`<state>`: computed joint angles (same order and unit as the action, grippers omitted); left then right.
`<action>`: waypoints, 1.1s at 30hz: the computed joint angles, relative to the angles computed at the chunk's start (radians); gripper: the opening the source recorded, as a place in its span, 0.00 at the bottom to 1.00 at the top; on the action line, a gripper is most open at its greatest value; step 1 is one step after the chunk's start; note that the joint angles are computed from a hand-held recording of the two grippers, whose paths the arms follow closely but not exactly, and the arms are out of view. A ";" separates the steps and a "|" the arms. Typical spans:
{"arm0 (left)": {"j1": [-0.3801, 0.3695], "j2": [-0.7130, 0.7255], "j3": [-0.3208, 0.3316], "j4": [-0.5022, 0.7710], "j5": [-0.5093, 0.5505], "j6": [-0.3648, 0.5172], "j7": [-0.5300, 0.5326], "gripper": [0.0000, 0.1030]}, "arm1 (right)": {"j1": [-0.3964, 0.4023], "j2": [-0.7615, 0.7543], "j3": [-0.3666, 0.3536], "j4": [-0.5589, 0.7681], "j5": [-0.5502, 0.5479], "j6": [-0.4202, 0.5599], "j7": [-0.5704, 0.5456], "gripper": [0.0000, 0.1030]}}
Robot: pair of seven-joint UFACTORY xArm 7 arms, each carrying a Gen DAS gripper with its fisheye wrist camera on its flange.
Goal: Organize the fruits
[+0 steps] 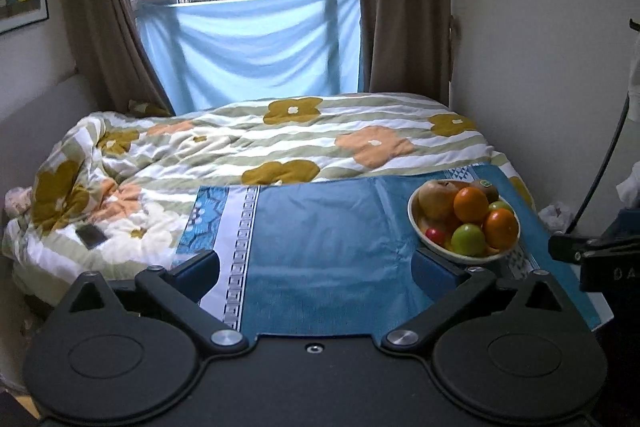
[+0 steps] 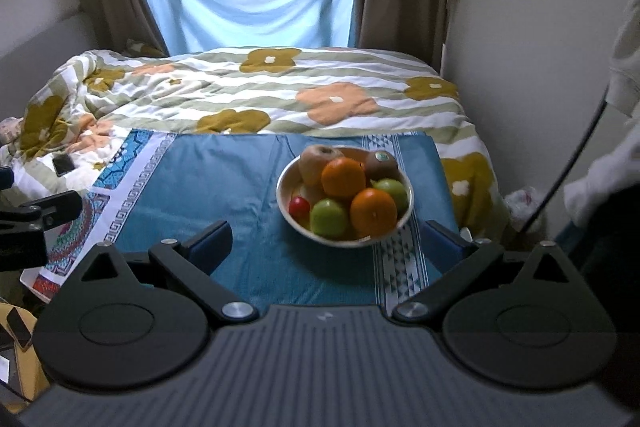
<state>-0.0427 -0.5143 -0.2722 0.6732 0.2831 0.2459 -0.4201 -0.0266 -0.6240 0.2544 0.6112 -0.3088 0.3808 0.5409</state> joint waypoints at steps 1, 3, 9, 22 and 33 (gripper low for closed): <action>-0.008 -0.013 0.008 -0.013 -0.007 0.001 0.001 1.00 | 0.001 -0.008 0.008 -0.006 0.000 0.008 0.007 1.00; -0.019 -0.030 0.020 -0.027 -0.016 0.010 0.011 1.00 | 0.007 -0.019 0.018 -0.016 0.005 0.019 0.025 1.00; -0.020 -0.061 0.030 -0.058 -0.029 0.002 0.031 1.00 | 0.031 -0.032 0.023 -0.025 0.028 0.044 0.064 1.00; -0.029 -0.061 0.042 -0.068 -0.064 -0.002 0.076 1.00 | 0.045 -0.020 0.019 -0.017 0.015 0.055 0.089 1.00; -0.028 -0.052 0.044 -0.067 -0.072 -0.016 0.094 1.00 | 0.045 -0.003 0.016 -0.004 0.006 0.061 0.102 1.00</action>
<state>-0.0705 -0.5666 -0.2285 0.6058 0.2114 0.2302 -0.3261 0.0188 -0.6265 0.2702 0.6068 -0.3026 0.4416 0.6427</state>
